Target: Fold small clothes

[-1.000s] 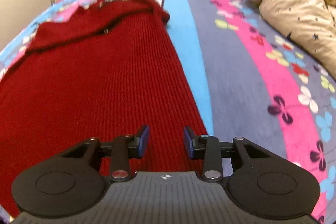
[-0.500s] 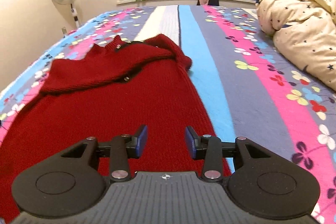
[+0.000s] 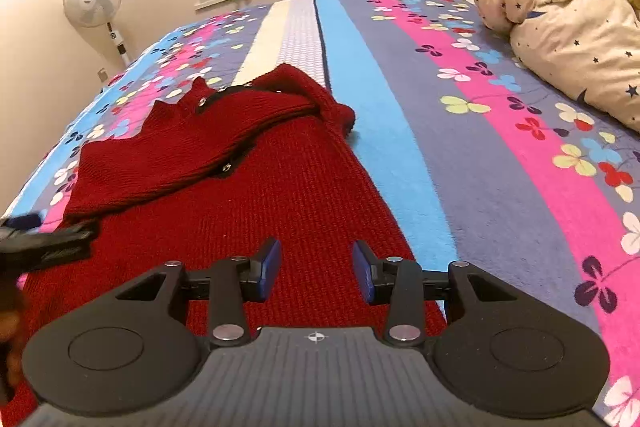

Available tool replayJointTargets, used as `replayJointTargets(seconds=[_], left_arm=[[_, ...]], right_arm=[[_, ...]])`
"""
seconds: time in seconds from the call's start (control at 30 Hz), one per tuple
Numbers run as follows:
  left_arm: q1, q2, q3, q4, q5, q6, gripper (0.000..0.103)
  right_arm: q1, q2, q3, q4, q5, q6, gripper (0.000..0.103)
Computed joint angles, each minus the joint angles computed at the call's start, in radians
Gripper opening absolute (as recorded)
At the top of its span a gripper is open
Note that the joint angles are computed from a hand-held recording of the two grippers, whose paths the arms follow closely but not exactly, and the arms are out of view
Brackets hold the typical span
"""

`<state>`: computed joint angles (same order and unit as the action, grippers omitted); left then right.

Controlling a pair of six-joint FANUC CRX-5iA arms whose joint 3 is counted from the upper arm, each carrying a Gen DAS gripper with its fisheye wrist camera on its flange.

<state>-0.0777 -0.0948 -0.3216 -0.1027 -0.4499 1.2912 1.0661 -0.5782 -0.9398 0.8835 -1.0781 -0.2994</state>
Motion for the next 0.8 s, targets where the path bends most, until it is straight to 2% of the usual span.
replayJointTargets(seconds=[0.1,0.17,0.3,0.37,0.4,0.43,0.47,0.5,0.53,0.57,0.63,0.73,0.8], left_arm=[[-0.095,0.105,0.142,-0.226,-0.051,0.198,0.102],[-0.14,0.174,0.219,-0.319,-0.077,0.259,0.102],[-0.202,0.26,0.296,-0.434,-0.083,0.29,0.102],[-0.217,0.289,0.312,-0.44,-0.07,0.243,0.101],[-0.229,0.302,0.325,-0.463,-0.076,0.241,0.1],[-0.235,0.315,0.335,-0.473,-0.071,0.226,0.095],[-0.229,0.32,0.331,-0.447,-0.05,0.182,0.088],[-0.213,0.325,0.324,-0.378,-0.027,0.098,0.064],[-0.189,0.33,0.316,-0.267,-0.015,-0.021,0.024],[-0.173,0.334,0.312,-0.191,-0.012,-0.101,0.009],[-0.15,0.329,0.312,-0.12,0.001,-0.178,0.009],[-0.073,0.296,0.26,0.083,0.074,-0.367,0.008],[-0.023,0.274,0.251,0.138,0.091,-0.403,0.008]], right_arm=[[-0.02,0.0,0.003,-0.021,0.002,0.0,0.042],[-0.036,0.0,0.003,-0.032,0.009,0.007,0.042],[-0.061,0.007,0.007,-0.043,0.029,0.026,0.042],[-0.072,0.014,0.009,-0.041,0.04,0.035,0.042],[-0.078,0.018,0.01,-0.041,0.047,0.04,0.042],[-0.084,0.023,0.012,-0.042,0.053,0.045,0.042],[-0.089,0.027,0.013,-0.043,0.058,0.05,0.042],[-0.094,0.031,0.015,-0.046,0.064,0.055,0.042],[-0.099,0.035,0.017,-0.048,0.068,0.059,0.042],[-0.104,0.038,0.017,-0.049,0.072,0.061,0.042],[-0.112,0.044,0.019,-0.053,0.076,0.066,0.042],[-0.116,0.05,0.021,-0.059,0.081,0.073,0.042],[-0.116,0.054,0.023,-0.064,0.08,0.082,0.042]])
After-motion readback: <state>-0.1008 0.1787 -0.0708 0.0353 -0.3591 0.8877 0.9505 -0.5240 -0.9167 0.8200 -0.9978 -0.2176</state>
